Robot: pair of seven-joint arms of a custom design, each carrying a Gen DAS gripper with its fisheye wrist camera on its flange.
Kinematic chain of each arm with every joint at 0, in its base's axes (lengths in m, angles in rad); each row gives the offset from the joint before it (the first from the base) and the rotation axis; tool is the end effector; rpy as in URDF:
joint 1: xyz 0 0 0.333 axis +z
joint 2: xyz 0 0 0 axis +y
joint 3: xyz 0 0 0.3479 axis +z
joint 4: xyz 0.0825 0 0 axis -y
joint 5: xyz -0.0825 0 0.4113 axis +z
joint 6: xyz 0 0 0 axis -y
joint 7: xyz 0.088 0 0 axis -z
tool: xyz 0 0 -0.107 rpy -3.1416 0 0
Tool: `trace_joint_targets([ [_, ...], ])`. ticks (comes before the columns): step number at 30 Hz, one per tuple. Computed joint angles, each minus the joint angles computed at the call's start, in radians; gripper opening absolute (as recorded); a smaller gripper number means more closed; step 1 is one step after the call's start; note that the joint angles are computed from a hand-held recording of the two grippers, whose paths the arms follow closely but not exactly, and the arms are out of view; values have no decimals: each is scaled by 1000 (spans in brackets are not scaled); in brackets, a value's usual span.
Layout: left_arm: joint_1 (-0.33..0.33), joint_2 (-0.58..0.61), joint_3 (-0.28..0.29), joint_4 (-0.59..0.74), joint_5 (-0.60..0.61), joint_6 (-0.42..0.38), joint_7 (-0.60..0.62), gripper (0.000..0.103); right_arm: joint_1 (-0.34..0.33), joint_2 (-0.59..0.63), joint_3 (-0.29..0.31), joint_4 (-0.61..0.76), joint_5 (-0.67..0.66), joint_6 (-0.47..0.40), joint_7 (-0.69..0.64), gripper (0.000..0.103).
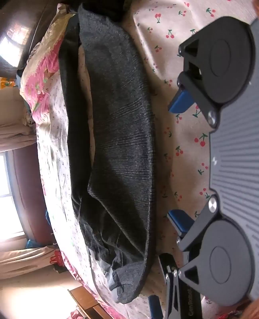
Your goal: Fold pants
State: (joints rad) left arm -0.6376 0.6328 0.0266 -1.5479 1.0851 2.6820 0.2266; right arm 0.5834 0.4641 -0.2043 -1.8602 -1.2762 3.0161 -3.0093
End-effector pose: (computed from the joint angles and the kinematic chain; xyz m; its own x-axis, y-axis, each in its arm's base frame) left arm 0.6170 -0.4709 0.3312 -0.1193 -0.9888 -0.0900 -0.6667 0.1469 -0.7307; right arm 0.6047 0.3317 0.3207 0.0169 -0.9906 -0.1356 -0.6937 0.0861 -0.7151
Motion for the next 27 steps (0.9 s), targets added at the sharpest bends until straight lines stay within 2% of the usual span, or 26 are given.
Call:
trace_joint_targets([
  [7,-10,16,10,10,33,7,-47,103,-3,4,5,0,21,-3,-15,102],
  [10,-18,16,17,7,48,6,-68,103,11,4,-11,-7,14,1,1,102],
  [12,-10,20,7,12,34,9,-49,103,2,4,6,-6,51,-11,-41,102],
  [13,12,8,-13,5,1,11,2,103,-10,5,15,-6,74,-7,-72,102],
  [27,0,7,5,3,-24,21,23,103,42,12,-45,-18,167,18,-135,102],
])
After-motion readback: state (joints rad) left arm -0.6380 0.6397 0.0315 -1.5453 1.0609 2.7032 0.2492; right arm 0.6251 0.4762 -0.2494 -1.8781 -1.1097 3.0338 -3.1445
